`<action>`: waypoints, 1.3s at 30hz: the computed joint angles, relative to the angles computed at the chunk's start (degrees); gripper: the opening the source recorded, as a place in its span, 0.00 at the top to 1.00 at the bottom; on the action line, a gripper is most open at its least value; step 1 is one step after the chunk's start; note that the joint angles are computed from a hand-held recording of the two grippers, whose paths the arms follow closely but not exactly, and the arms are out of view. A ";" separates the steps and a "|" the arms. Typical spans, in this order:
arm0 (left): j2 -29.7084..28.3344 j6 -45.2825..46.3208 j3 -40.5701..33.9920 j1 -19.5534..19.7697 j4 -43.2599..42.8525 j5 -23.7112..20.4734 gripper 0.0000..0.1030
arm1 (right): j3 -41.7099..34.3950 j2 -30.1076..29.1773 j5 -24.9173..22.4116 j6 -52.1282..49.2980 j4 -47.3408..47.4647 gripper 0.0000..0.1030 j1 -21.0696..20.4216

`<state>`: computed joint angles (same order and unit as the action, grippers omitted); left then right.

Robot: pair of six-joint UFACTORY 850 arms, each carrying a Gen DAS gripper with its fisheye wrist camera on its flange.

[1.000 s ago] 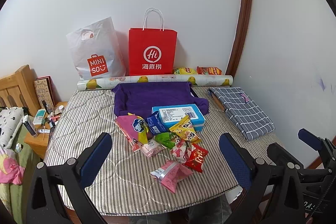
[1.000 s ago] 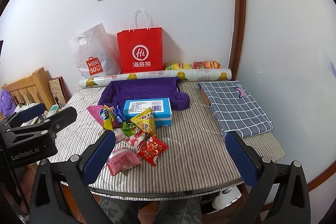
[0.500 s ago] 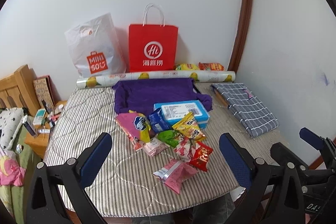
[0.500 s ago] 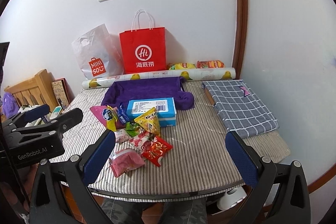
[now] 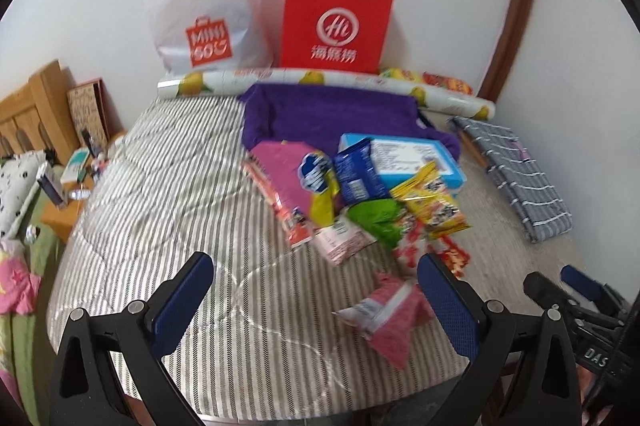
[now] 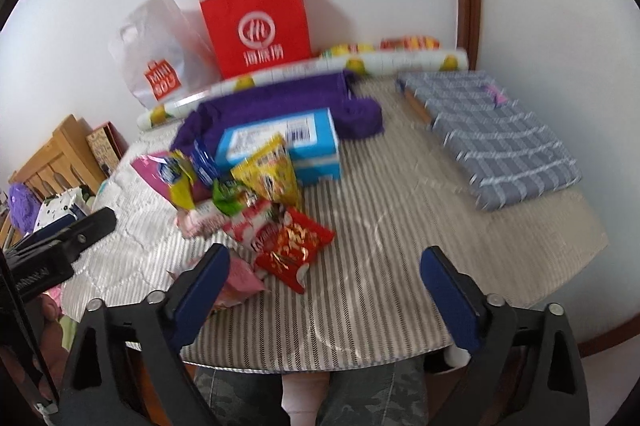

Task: Organize snacks
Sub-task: 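Grasp the red candy packet with the right tool while the left tool grasps the pink packet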

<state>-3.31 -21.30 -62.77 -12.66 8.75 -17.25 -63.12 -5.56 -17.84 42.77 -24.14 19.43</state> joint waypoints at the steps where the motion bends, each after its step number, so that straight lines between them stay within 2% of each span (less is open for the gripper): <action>1: -0.79 1.59 -0.11 0.51 -1.94 0.02 0.01 | -0.56 -1.31 0.11 -2.80 3.25 0.13 -0.31; 7: -4.05 8.73 -0.28 3.42 -10.47 0.19 0.01 | -3.33 -7.21 0.37 -18.30 21.45 0.36 -2.08; 10: -5.62 9.23 -0.63 4.66 -12.10 -0.35 0.01 | -4.04 -8.98 1.76 -21.39 27.09 0.36 -2.27; 13: -6.76 9.11 -0.76 5.46 -12.16 -0.76 0.01 | -5.01 -10.50 2.61 -18.24 26.34 0.36 -2.12; 16: -7.44 9.67 -0.78 5.77 -12.23 -0.44 0.01 | -6.50 -12.37 1.89 -19.67 28.94 0.38 -2.08; 19: -7.80 10.97 -0.68 6.06 -13.06 0.16 0.01 | -7.69 -13.96 0.98 -15.67 25.25 0.42 -1.51; 23: -7.73 19.05 -0.51 6.71 -20.70 0.74 0.01 | -8.28 -15.17 1.59 -11.06 20.15 0.46 -0.99; 25: -7.78 21.20 -0.64 6.75 -22.75 0.82 0.01 | -8.26 -15.43 2.39 -12.48 20.96 0.51 -1.06; 27: -7.81 24.51 -0.75 6.73 -25.74 0.77 0.01 | -8.16 -15.53 2.95 -12.43 19.52 0.52 -0.87; 29: -7.82 28.92 -0.75 6.68 -29.92 0.52 0.01 | -7.88 -15.29 3.45 -13.49 18.93 0.64 -0.75; 34: -8.04 32.43 -1.10 5.60 -32.94 -0.34 0.01 | -6.67 -13.76 3.36 -5.79 9.20 0.63 -0.82; 37: -7.54 35.68 -0.92 4.45 -35.17 -0.31 0.01 | -5.42 -12.35 4.05 -5.85 8.73 0.63 -1.79; 39: -7.51 38.45 -1.03 3.75 -37.15 -0.61 0.01 | -4.54 -11.35 4.03 -1.69 4.90 0.63 -2.62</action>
<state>-10.82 17.15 -63.80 -8.91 -28.40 -17.86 -67.65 -16.91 -13.81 41.08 -19.25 16.80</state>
